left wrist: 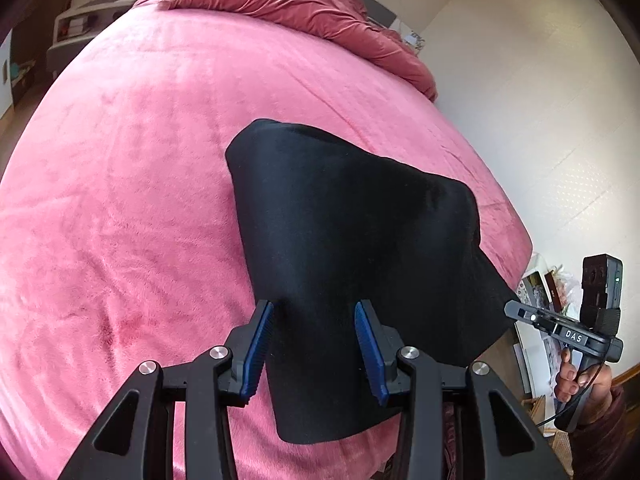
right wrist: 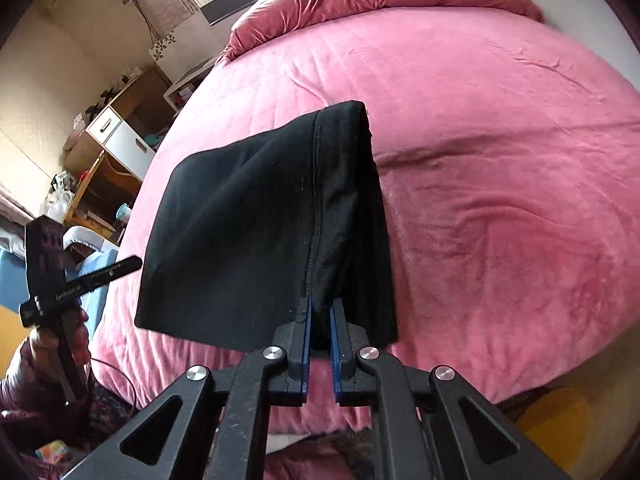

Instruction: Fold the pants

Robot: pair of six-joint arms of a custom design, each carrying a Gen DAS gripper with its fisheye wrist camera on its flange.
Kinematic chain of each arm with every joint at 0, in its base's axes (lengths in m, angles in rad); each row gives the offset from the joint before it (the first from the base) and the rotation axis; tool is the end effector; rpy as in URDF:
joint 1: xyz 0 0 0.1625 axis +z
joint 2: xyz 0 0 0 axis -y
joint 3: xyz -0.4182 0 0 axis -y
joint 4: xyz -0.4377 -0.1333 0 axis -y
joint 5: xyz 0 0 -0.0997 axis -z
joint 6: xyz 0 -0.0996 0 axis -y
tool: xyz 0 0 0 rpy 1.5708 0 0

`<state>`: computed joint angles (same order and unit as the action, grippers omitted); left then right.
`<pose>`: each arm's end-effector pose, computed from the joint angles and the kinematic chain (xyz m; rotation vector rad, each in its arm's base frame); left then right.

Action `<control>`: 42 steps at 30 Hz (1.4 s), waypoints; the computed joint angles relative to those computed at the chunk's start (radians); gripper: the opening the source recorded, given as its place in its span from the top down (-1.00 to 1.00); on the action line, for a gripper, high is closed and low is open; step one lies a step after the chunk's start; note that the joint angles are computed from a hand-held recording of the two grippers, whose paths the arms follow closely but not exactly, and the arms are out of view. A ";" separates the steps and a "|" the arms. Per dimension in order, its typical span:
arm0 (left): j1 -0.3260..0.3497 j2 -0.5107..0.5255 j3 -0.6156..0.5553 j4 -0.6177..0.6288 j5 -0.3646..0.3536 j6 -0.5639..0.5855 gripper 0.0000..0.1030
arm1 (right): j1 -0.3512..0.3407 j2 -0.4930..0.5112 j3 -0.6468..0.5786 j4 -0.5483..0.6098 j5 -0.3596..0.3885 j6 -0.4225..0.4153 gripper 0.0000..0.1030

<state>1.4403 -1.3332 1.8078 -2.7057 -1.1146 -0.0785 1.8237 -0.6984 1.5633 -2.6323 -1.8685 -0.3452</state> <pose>0.0948 -0.6391 0.3595 -0.1394 2.6087 -0.9506 0.2811 -0.6716 0.0244 0.7922 -2.7114 0.2587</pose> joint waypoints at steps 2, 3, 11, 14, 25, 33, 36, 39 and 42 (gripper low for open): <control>-0.006 0.000 0.000 0.011 -0.004 0.014 0.19 | -0.004 -0.005 0.018 -0.003 -0.032 0.011 0.85; -0.011 0.001 0.002 0.019 0.002 0.018 0.19 | -0.012 0.002 0.018 -0.002 -0.050 0.024 0.85; -0.049 0.007 0.021 0.002 0.072 0.081 0.19 | -0.039 0.005 0.027 0.004 -0.023 0.059 0.69; -0.056 0.009 0.023 -0.032 0.078 0.103 0.19 | -0.036 -0.019 0.029 -0.029 0.004 0.060 0.09; -0.080 0.038 0.019 -0.128 0.094 0.193 0.19 | -0.039 0.206 -0.308 -0.009 0.089 0.313 -0.09; -0.038 0.103 -0.124 -0.080 0.061 0.110 0.19 | -0.041 0.276 -0.381 0.019 0.091 0.373 0.47; -0.035 0.137 -0.179 -0.060 0.044 0.144 0.19 | -0.038 0.279 -0.370 -0.009 0.076 0.340 0.52; -0.041 0.185 -0.232 -0.054 0.084 0.189 0.19 | -0.037 0.296 -0.387 -0.028 0.060 0.311 0.65; -0.026 0.250 -0.320 0.017 0.125 0.130 0.19 | -0.032 0.313 -0.394 -0.082 0.047 0.282 0.84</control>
